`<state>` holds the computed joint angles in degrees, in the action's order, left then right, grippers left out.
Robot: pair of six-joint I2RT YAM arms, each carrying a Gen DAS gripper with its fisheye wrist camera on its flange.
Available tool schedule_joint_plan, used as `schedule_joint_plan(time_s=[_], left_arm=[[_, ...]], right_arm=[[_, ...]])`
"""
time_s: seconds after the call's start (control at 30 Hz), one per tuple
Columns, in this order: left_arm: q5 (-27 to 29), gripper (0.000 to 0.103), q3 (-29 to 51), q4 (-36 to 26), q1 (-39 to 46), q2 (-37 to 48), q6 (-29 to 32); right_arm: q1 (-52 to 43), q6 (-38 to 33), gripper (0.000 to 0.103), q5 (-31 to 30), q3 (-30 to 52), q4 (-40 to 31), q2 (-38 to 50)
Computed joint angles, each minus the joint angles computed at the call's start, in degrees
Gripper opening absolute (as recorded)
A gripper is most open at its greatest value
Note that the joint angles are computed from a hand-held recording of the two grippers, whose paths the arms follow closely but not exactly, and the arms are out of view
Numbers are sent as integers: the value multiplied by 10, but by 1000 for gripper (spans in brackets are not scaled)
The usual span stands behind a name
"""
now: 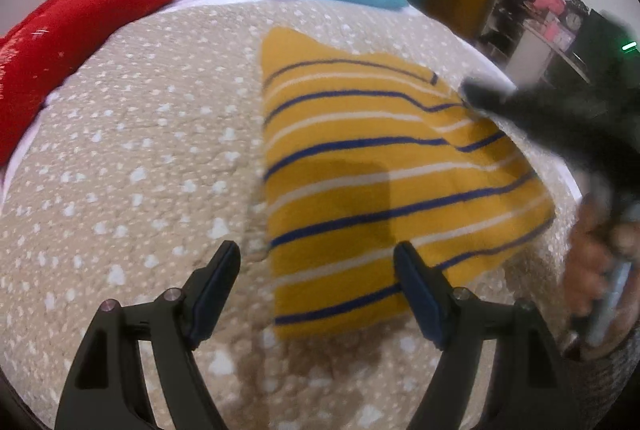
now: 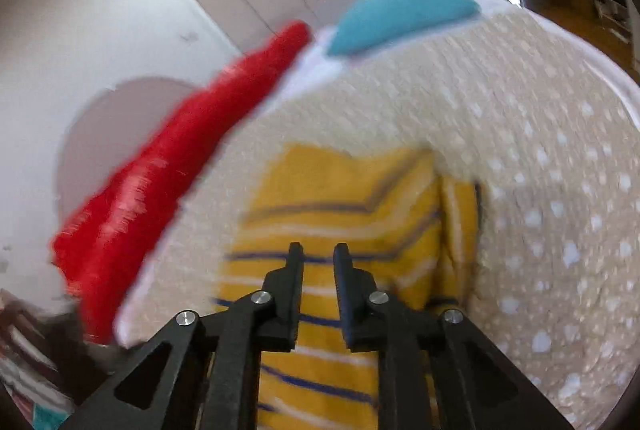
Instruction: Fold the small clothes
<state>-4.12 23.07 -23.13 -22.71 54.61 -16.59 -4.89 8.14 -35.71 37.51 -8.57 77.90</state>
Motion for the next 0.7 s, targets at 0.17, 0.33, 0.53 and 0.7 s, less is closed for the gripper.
schedule_joint_plan(time_s=[0.17, 0.33, 0.53, 0.7], left_arm=[[-16, 80, -18, -35, 42, -62, 36], [50, 80, -33, -1, 133, -41, 59], [23, 84, -36, 60, 96, 69, 41], [75, 89, -43, 31, 142, 34, 58]], right_arm=[[-62, 48, 42, 69, -50, 60, 63], [-87, 35, 31, 85, -108, 13, -111], [31, 40, 31, 69, -172, 33, -242], [-2, 59, 29, 67, -236, 140, -134]])
